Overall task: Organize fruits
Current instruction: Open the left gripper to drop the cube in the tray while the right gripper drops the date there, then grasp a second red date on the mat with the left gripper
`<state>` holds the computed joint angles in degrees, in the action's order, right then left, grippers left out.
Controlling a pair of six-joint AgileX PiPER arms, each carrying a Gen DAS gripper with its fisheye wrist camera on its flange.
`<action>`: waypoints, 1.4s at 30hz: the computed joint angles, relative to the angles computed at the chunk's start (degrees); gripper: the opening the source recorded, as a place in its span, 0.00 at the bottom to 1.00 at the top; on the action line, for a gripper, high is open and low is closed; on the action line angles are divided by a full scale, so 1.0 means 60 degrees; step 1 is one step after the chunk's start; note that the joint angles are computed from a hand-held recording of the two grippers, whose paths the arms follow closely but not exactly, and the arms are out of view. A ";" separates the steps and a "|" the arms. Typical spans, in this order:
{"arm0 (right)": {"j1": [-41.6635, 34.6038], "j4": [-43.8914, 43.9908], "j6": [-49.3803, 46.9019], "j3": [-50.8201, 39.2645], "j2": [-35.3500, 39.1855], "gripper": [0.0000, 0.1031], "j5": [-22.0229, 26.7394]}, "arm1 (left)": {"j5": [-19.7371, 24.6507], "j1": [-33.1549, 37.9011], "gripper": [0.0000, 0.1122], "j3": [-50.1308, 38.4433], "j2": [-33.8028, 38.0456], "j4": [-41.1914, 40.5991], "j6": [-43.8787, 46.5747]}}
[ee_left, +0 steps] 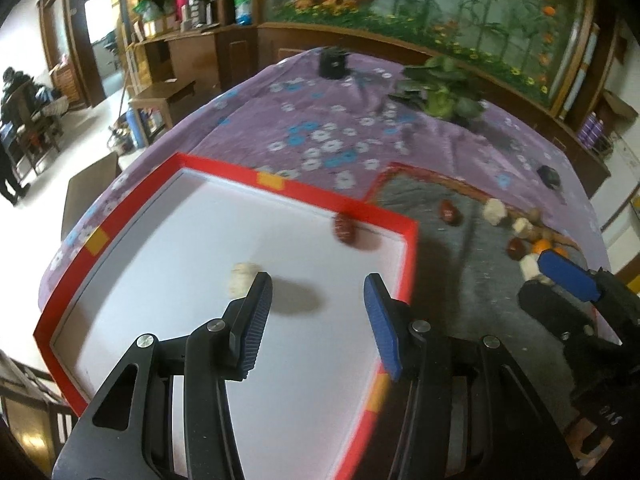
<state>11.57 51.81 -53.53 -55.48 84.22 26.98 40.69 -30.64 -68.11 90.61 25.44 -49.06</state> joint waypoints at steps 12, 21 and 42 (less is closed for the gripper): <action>-0.1806 0.0311 -0.0853 0.1469 -0.1484 0.51 0.0226 | 0.0476 -0.1332 0.42 -0.1745 0.1245 -0.0331 0.0146; -0.3765 0.1504 -0.2546 0.1954 -0.1778 0.56 0.1312 | 0.0966 -0.1577 0.42 -0.3278 0.2307 -0.0751 0.0579; -0.4971 0.2294 -0.3523 0.1312 -0.0469 0.56 0.2513 | 0.3767 -0.0165 0.42 -0.9900 0.6794 -0.3484 0.2761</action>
<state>-18.26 65.57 -74.67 -47.61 81.41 42.06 63.29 -31.63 -127.51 131.38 4.53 -32.49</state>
